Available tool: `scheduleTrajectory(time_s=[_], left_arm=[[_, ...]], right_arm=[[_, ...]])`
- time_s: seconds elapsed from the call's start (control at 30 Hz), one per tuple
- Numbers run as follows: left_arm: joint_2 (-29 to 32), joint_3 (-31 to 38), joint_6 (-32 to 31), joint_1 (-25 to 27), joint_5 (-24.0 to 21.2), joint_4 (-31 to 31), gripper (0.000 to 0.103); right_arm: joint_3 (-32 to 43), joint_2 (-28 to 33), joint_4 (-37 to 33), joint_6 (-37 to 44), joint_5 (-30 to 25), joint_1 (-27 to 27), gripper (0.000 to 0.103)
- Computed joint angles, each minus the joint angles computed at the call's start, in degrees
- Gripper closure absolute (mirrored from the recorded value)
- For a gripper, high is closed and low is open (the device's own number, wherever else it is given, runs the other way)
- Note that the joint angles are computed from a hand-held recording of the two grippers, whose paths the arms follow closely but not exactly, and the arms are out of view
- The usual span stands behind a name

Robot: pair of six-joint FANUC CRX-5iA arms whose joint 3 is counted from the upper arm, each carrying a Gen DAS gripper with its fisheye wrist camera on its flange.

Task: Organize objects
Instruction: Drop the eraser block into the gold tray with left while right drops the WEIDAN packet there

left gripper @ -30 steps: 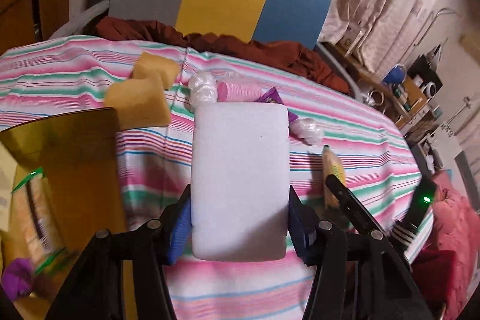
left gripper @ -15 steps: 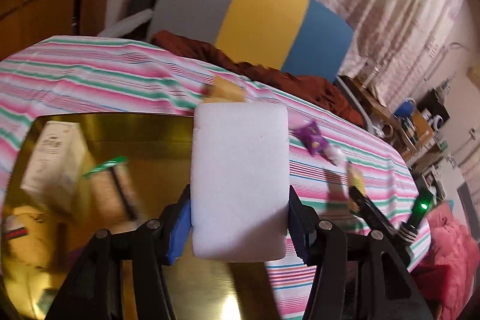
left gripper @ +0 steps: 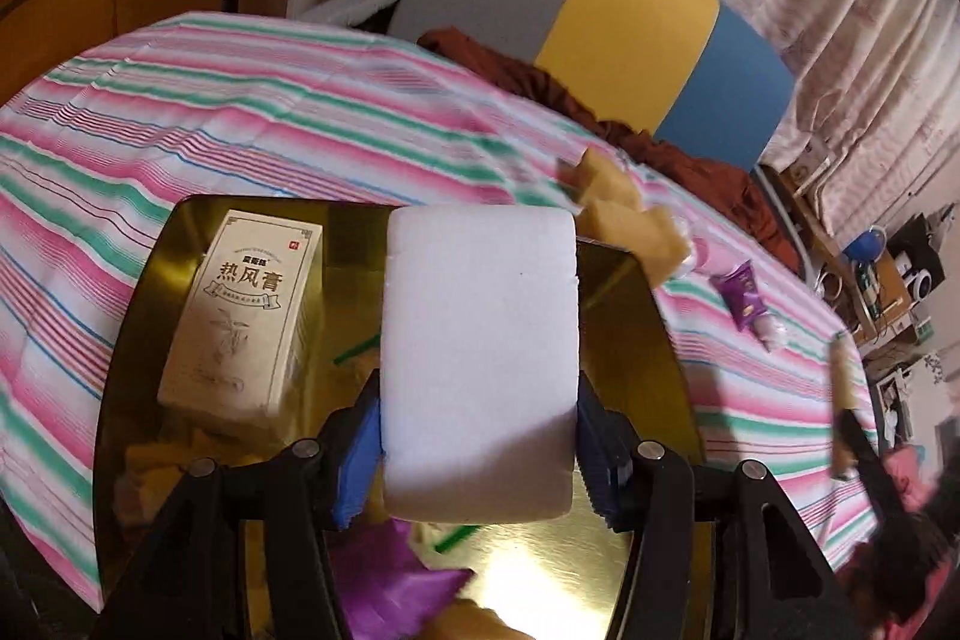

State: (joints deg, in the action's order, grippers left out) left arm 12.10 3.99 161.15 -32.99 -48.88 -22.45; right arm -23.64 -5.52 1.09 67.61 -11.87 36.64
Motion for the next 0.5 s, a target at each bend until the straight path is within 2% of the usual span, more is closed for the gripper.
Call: scheduleTrajectory(time_s=[0.13,0.2,0.33,0.43,0.5], left_arm=[[0.49,-0.96,-3.09,2.33,0.86,3.82,0.044],[0.38,-1.8,-3.98,3.21,1.9,5.23,0.038],[-0.67,-3.49,-3.87,3.82,3.93,6.25,0.029],[-3.01,-5.33,-1.29,3.2,5.74,4.29,0.021],[-4.66,-5.52,2.65,1.7,4.38,0.21,0.008]], right_arm=[[6.05,-0.77,-13.08,14.75,-7.52,3.17,0.055],[7.63,-0.41,-15.53,17.25,-9.68,4.45,0.055],[8.96,1.11,-16.02,17.27,-12.1,6.85,0.055],[9.79,2.44,-15.58,16.17,-14.29,8.24,0.055],[10.13,3.23,-14.97,15.88,-15.27,9.01,0.055]])
